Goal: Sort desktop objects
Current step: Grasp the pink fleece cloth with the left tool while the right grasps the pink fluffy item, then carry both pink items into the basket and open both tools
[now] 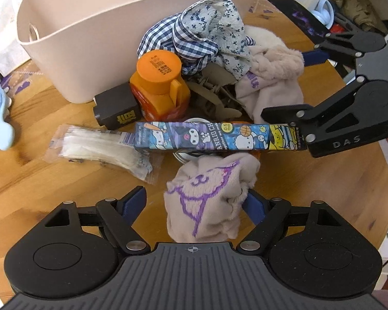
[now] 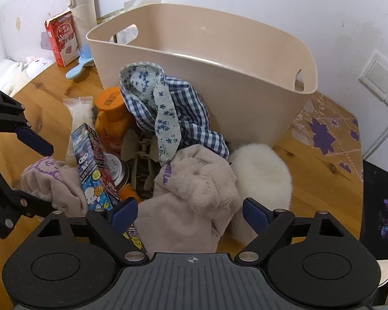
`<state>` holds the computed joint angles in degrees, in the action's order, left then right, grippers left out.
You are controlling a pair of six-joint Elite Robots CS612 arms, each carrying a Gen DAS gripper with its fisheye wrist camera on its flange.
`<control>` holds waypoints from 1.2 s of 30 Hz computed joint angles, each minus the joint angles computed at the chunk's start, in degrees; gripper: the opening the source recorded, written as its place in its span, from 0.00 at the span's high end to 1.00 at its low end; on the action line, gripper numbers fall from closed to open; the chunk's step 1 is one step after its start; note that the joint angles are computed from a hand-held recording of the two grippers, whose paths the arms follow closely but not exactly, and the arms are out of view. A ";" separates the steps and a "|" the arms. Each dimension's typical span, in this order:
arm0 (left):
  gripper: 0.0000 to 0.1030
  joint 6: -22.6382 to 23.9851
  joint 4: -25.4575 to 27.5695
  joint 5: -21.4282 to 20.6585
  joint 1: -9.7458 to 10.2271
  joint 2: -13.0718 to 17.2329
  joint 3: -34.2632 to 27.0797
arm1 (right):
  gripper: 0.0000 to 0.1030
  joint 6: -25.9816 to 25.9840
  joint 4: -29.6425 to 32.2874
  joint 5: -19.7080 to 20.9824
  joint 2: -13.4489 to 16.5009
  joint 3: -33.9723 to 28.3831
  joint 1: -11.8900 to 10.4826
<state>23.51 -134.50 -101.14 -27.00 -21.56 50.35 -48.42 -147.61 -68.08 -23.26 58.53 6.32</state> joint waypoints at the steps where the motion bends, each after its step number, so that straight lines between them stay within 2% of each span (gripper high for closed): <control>1: 0.32 -0.33 0.43 -0.50 0.09 0.21 -0.36 | 0.18 -0.01 0.36 -0.17 0.16 -0.26 0.06; 2: 0.41 -0.54 1.21 -1.06 0.18 0.43 -0.84 | 0.20 0.02 0.48 -0.29 0.31 -0.46 0.10; 5: 0.44 -0.85 1.72 -1.53 0.32 0.66 -1.26 | 0.29 0.44 0.47 -0.13 0.59 -0.78 0.12; 6: 0.45 -0.77 1.67 -1.67 0.37 0.62 -1.21 | 0.37 0.46 0.45 -0.09 0.62 -0.82 0.12; 7: 0.46 -0.69 1.70 -1.86 0.42 0.58 -1.16 | 0.40 0.40 0.47 -0.04 0.65 -0.91 0.11; 9: 0.49 -0.51 1.57 -2.14 0.52 0.44 -0.89 | 0.55 0.55 -0.01 -0.06 0.64 -0.79 0.04; 12: 0.53 -0.50 0.95 -1.90 0.59 0.09 -0.26 | 0.70 0.67 -0.37 -0.20 0.59 -0.78 -0.11; 15: 0.56 -1.08 -0.36 -1.41 0.68 -0.48 0.87 | 0.76 -0.09 -0.73 -0.02 0.24 -0.27 -0.33; 23: 0.59 -0.77 -3.36 -2.65 1.41 -2.39 3.95 | 0.79 -0.99 -4.35 0.87 -2.18 4.23 -0.95; 36: 0.59 -2.38 -9.38 -4.06 2.27 -5.07 7.50 | 0.79 1.75 -11.62 2.30 -5.44 9.47 -2.46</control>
<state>21.14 -143.88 -105.20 -24.74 -26.63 57.85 -46.67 -159.23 -65.78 -28.70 68.00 3.87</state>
